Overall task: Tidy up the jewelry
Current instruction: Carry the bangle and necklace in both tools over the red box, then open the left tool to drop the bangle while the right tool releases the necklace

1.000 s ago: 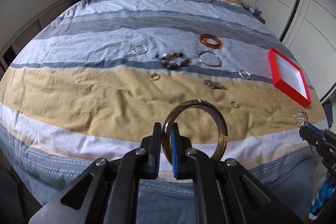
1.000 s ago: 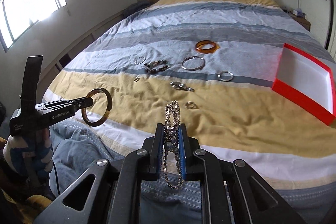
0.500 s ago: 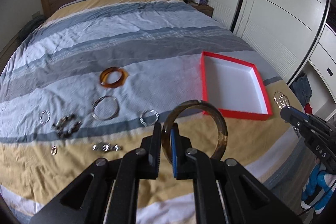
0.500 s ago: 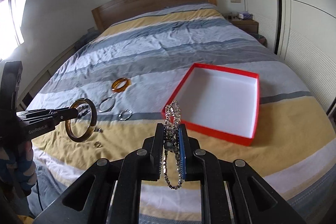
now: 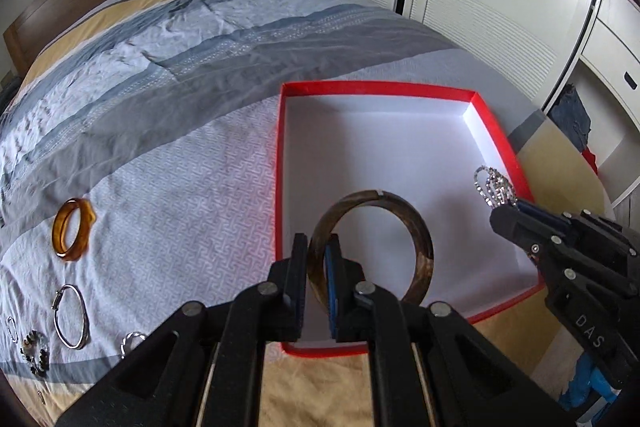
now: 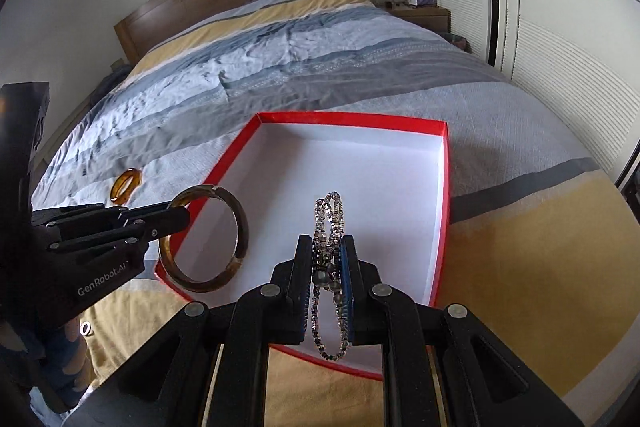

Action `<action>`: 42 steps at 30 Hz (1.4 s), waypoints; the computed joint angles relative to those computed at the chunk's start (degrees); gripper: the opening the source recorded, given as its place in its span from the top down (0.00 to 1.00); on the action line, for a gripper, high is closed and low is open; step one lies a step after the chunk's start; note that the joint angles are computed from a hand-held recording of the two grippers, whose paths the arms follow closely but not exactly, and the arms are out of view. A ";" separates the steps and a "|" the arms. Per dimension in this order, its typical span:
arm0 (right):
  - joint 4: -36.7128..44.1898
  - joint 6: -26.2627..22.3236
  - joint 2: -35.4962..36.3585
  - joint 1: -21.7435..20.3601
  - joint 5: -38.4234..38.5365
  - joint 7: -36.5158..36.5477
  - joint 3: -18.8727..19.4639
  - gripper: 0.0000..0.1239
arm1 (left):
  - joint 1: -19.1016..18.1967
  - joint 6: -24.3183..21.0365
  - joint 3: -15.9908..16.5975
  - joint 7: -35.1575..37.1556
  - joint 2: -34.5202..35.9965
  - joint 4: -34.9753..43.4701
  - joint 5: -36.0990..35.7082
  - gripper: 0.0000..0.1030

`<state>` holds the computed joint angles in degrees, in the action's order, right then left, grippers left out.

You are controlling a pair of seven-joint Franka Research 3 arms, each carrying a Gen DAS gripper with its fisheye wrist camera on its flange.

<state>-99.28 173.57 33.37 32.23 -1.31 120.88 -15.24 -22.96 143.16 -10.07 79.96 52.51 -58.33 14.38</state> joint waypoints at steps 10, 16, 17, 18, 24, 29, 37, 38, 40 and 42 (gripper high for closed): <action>3.90 -4.45 4.32 -2.91 1.66 -2.56 3.04 0.88 | -1.96 -5.25 2.43 -2.37 3.78 3.14 1.18 0.92; 6.07 -8.26 5.47 -2.73 -1.91 -2.26 2.08 0.89 | -3.36 -7.96 3.78 -10.94 1.04 -0.58 3.87 0.89; 6.32 -8.44 5.61 -3.16 -2.29 -2.57 2.38 0.89 | -3.05 -8.34 3.39 -12.08 0.40 -1.55 3.57 0.89; 6.35 -8.36 5.59 -3.88 -2.40 -3.14 2.99 0.89 | -2.70 -8.70 2.99 -12.96 -0.14 -2.35 3.27 0.89; 8.83 -10.49 6.24 -8.93 -0.46 -10.73 8.42 0.91 | -1.32 -9.78 1.17 -18.09 -3.99 -7.92 1.60 0.86; 10.11 -12.32 6.62 -8.87 -0.04 -12.91 8.49 0.90 | -1.57 -13.13 1.05 -19.01 -2.15 -4.28 1.85 0.86; 10.82 -15.94 5.62 -7.13 -2.55 -13.15 7.28 0.66 | -0.99 -9.32 0.83 -16.80 -2.53 -4.88 2.55 0.82; 9.29 -14.79 4.42 -7.12 -2.68 -12.83 7.32 0.65 | -0.66 -8.12 0.77 -16.75 -3.13 -5.70 2.46 0.80; 5.81 -12.99 1.63 -5.52 -4.19 -10.29 5.45 0.64 | 0.46 -4.40 0.00 -16.91 -6.40 -10.70 1.76 0.77; 1.25 -10.75 -2.17 -3.71 -6.31 -7.02 3.34 0.64 | 1.21 0.73 -0.43 -18.27 -10.66 -16.97 1.52 0.71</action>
